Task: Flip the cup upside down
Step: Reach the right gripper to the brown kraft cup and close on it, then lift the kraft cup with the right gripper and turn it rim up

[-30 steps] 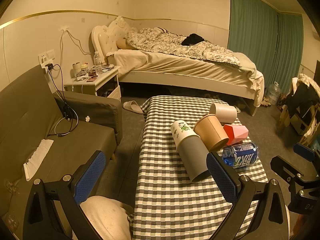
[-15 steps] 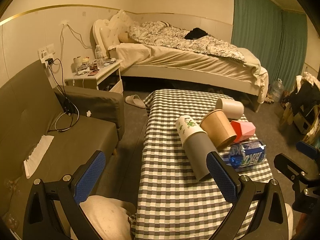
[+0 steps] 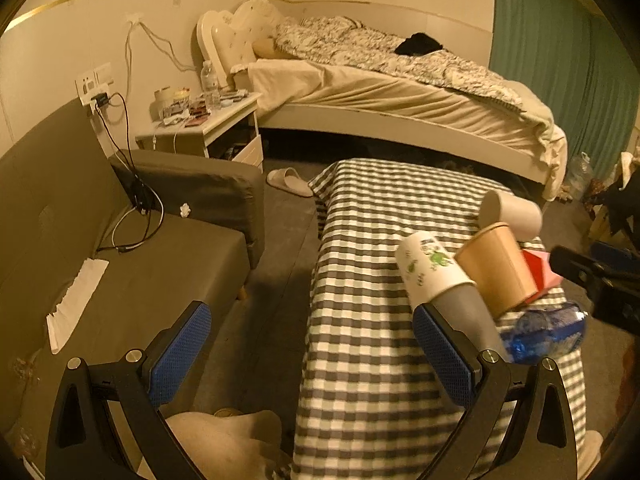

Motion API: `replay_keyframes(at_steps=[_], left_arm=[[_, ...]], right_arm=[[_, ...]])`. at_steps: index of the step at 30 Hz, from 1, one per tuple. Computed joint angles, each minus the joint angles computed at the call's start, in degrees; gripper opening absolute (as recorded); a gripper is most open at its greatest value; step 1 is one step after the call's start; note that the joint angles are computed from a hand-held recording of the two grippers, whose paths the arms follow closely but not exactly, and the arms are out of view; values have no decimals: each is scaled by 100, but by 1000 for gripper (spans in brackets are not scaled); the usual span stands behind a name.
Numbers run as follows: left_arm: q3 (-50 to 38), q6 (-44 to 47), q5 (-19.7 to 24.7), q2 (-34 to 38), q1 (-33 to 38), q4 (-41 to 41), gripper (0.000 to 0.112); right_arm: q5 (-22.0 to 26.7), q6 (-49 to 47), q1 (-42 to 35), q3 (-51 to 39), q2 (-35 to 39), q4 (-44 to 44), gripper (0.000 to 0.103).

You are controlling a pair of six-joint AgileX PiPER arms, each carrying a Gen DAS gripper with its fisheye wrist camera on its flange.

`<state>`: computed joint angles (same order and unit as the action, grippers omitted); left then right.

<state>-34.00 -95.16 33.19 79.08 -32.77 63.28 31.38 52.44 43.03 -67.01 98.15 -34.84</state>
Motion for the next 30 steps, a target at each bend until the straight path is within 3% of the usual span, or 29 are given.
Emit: replay_keyframes(at_steps=[6, 9, 20, 25, 30], left_arm=[[-188, 72, -627, 593, 679, 195, 103], [-304, 187, -902, 848, 929, 191, 103], [-442, 523, -1143, 1032, 1133, 6, 103], [-427, 797, -982, 751, 1059, -262, 103], [-387, 1115, -573, 144, 748, -639, 103]], right_arm=[[259, -1714, -413, -1172, 1272, 1296, 81], [334, -2050, -542, -1394, 1567, 1596, 81], [843, -2200, -571, -2003, 2326, 1595, 81], [631, -2025, -597, -1691, 2053, 1579, 78], [617, -1407, -328, -1136, 1172, 1032, 78]])
